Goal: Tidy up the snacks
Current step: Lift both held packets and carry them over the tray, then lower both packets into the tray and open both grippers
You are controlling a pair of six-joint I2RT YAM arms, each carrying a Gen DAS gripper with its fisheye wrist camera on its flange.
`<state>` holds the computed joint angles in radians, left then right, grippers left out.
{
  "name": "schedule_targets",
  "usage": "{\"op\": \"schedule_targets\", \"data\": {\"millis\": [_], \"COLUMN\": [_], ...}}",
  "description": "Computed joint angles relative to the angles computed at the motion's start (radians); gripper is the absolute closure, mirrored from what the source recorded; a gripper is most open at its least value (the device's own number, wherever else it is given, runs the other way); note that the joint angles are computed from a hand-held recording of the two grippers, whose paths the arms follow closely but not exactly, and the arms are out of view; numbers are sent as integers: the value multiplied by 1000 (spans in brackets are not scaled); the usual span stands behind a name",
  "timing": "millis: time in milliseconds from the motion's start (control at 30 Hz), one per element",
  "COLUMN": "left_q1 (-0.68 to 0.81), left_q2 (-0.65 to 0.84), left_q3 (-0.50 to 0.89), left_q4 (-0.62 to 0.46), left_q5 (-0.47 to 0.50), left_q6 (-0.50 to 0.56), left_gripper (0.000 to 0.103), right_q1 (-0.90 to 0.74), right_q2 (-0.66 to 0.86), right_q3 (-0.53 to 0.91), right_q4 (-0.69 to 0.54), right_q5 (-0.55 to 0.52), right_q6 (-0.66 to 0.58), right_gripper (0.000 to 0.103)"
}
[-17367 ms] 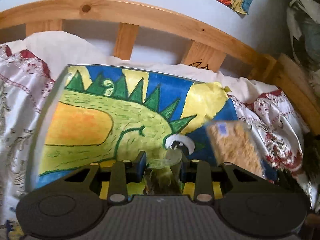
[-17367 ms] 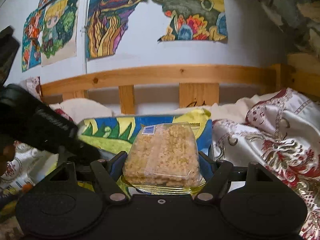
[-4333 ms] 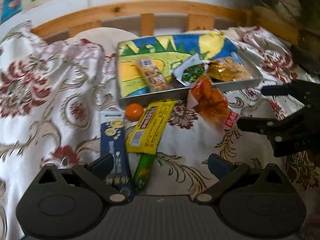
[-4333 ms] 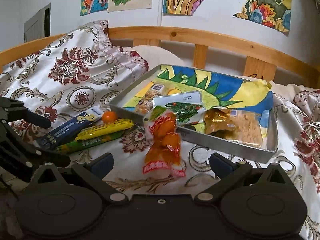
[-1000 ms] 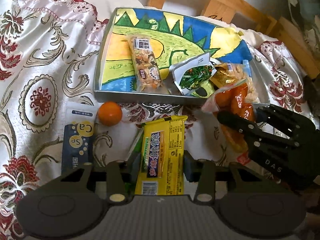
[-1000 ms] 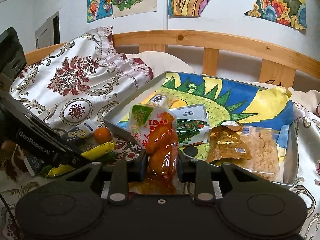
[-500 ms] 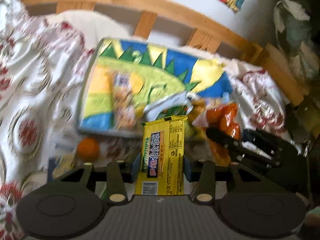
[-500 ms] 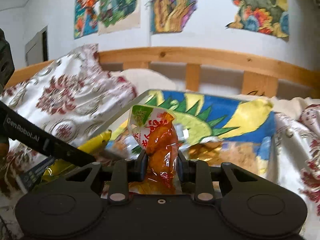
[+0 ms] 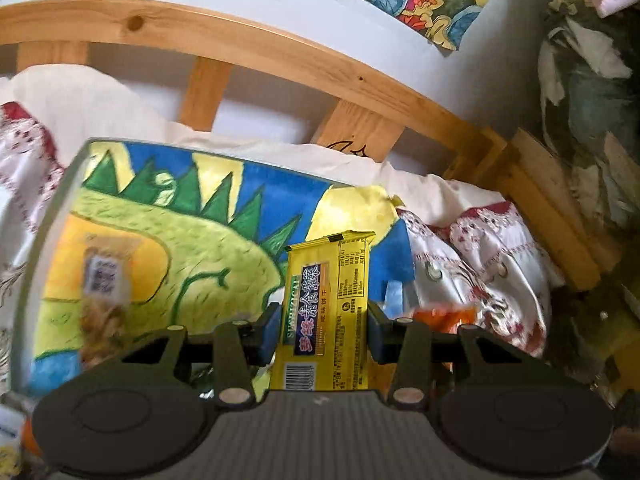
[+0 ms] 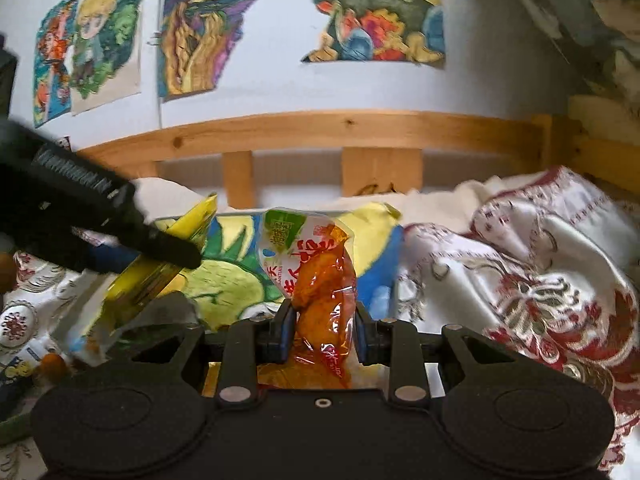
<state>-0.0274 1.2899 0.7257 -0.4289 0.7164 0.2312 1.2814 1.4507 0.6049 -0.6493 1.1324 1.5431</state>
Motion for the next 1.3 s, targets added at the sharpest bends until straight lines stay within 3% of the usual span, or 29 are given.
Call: {"op": "schedule_targets", "data": {"millis": [200, 367, 700, 900, 1067, 1300], "left_q1": [-154, -210, -257, -250, -225, -187], "left_q2": [66, 122, 126, 96, 49, -8], "left_q3": [-37, -61, -97, -116, -139, -153], "left_q4": [202, 302, 363, 372, 375, 342], "left_q5": [-186, -272, -326, -321, -294, -261], "left_q6": [-134, -176, -191, -210, -225, -212], "left_gripper": [56, 56, 55, 43, 35, 29], "right_q1": [-39, -71, -70, -59, -45, -38], "right_q2": [26, 36, 45, 37, 50, 54], "right_q3": [-40, -81, -81, -76, -59, -54], "right_q4": [83, 163, 165, 158, 123, 109], "right_q5": [-12, -36, -30, -24, -7, 0], "right_q6": [-27, -45, -50, -50, -26, -13], "right_gripper": [72, 71, 68, 55, 36, 30]}}
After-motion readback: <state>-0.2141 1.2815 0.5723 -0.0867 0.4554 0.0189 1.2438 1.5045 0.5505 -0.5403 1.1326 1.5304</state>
